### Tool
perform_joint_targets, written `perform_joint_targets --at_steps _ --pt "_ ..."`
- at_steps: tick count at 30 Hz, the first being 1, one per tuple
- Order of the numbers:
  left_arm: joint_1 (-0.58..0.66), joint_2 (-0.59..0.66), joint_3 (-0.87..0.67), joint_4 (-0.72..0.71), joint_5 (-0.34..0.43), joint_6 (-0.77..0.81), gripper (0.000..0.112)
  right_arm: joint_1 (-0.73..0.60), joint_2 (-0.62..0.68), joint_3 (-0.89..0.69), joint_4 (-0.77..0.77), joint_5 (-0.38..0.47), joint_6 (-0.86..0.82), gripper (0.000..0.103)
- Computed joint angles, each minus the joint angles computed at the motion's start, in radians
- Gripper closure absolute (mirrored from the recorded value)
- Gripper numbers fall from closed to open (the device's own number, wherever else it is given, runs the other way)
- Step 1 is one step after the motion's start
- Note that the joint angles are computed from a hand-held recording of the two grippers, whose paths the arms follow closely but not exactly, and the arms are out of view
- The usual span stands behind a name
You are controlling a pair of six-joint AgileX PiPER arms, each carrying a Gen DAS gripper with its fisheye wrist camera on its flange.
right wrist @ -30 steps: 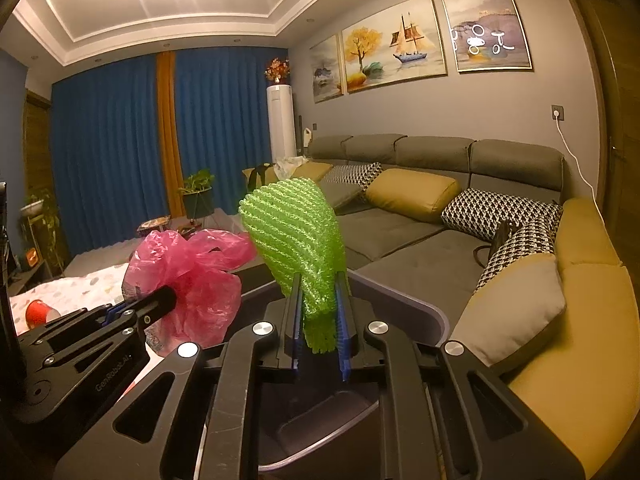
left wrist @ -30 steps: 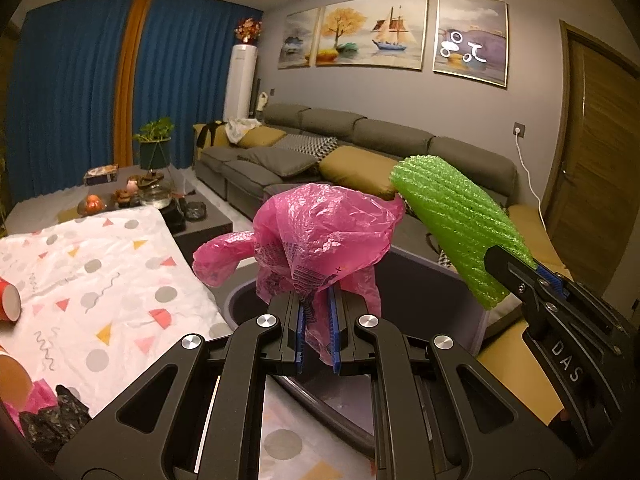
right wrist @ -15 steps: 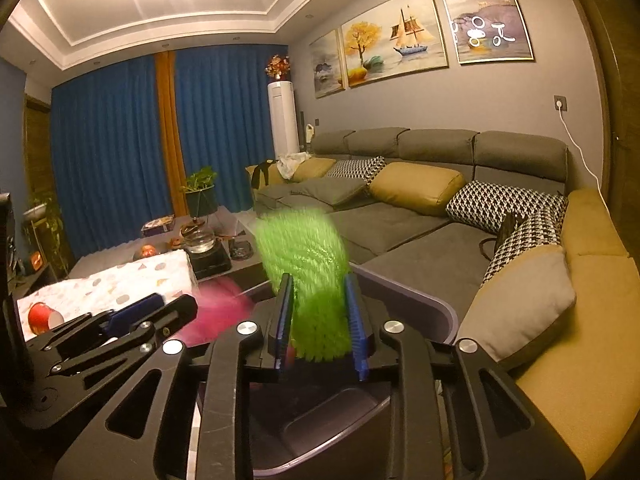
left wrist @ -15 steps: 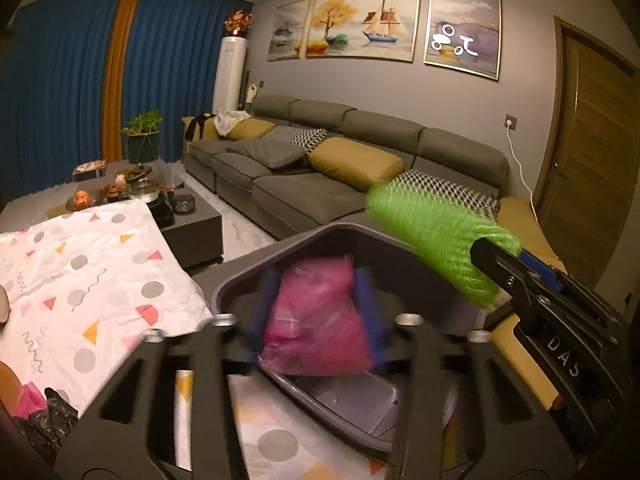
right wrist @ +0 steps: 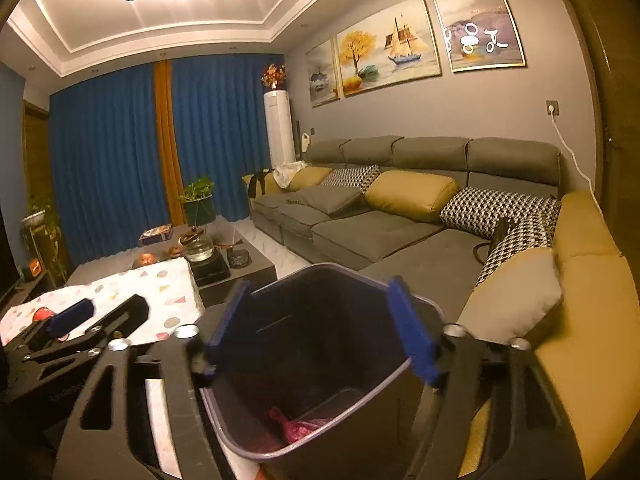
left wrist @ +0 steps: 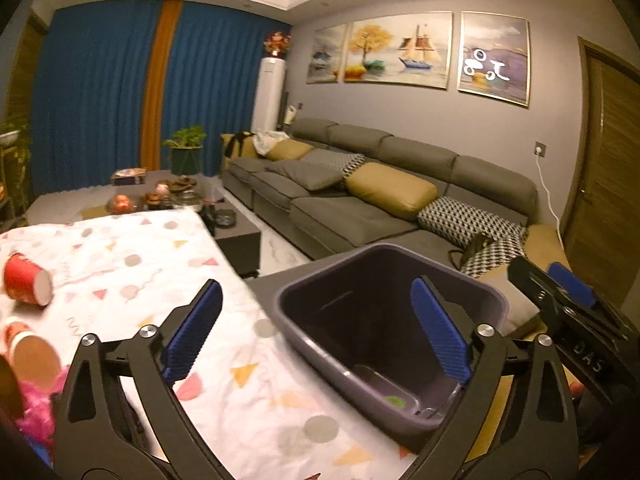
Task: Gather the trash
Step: 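Move both tools back over the remaining trash on the table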
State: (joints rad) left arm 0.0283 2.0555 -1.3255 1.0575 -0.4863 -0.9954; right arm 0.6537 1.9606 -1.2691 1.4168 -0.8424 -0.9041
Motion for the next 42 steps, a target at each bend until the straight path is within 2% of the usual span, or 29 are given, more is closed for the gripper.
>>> perform_joint_targets --at_steps 3,5,7,15,23,29,37,42 --pt "0.025 -0.058 0.093 -0.096 -0.002 0.110 0.016 0.033 -0.006 0.012 0.013 -0.045 -0.018 0.015" --pt "0.041 -0.090 0.140 -0.134 -0.003 0.155 0.015 0.052 -0.010 0.018 0.023 -0.065 -0.030 0.014" --pt "0.064 -0.124 0.185 -0.147 -0.009 0.176 0.015 0.075 -0.016 0.028 0.040 -0.080 -0.040 0.005" --pt "0.168 -0.274 0.399 -0.303 -0.055 0.377 0.015 0.158 -0.051 0.092 0.051 -0.118 0.022 0.005" --pt "0.396 -0.373 0.563 -0.284 -0.145 0.411 0.015 0.265 -0.024 0.081 0.001 -0.133 0.088 0.005" --pt "0.574 -0.373 0.589 -0.206 -0.163 0.344 0.015 0.340 0.043 -0.014 0.006 -0.093 0.039 0.006" --pt "0.769 -0.342 0.580 -0.161 -0.193 0.339 0.015 0.409 0.153 -0.177 0.023 -0.019 -0.026 0.005" --pt "0.862 -0.309 0.542 -0.136 -0.192 0.325 0.015 0.436 0.268 -0.367 0.106 0.077 -0.196 0.006"
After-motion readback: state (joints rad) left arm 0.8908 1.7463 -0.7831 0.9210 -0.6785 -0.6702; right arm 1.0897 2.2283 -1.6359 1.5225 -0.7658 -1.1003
